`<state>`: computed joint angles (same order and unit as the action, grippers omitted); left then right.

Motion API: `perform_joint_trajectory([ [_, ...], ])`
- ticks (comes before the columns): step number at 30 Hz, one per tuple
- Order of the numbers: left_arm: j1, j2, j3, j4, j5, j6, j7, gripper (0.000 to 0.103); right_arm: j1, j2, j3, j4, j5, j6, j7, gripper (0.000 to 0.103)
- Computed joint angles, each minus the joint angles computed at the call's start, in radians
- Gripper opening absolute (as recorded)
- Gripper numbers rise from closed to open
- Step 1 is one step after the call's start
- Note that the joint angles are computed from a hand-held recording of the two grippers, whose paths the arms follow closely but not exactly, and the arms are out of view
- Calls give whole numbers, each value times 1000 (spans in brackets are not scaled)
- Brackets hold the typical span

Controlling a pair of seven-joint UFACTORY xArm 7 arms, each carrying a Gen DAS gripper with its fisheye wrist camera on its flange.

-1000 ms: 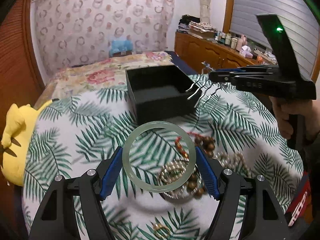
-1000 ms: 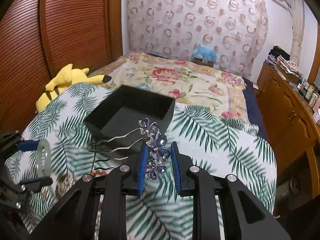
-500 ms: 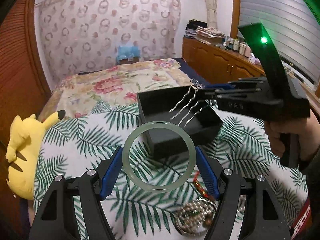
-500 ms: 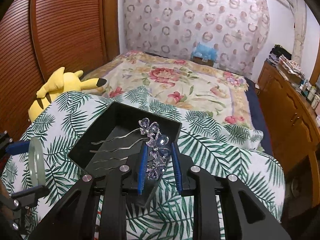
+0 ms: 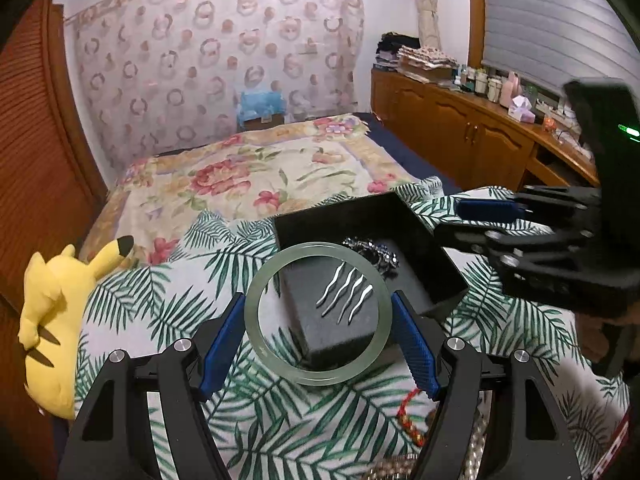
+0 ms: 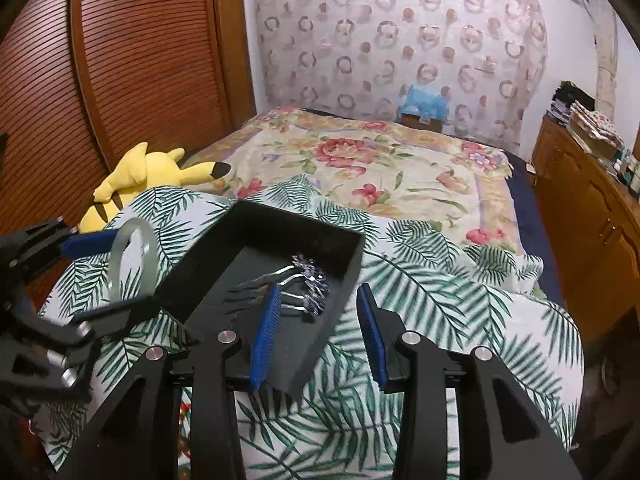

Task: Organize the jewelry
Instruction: 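Carry the hairpins into the black box and open the right tool, then withdraw the right tool from the box back toward the jewelry pile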

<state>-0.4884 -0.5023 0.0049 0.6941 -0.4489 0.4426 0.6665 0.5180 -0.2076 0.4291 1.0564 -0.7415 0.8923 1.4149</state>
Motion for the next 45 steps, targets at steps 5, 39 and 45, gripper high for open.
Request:
perform_joint_trajectory([
  [5,26,86,-59,44,54,-31,-59,69,-1,-84,18,-73,14,-2,40,42],
  [39,12,-279,96,-187,9,131,55,79,40,-90,298,-81,-12,151,278,42],
  [45,83,-417,148,-282,19,228,92,79,110,13,303,-13,-84,205,349,42],
])
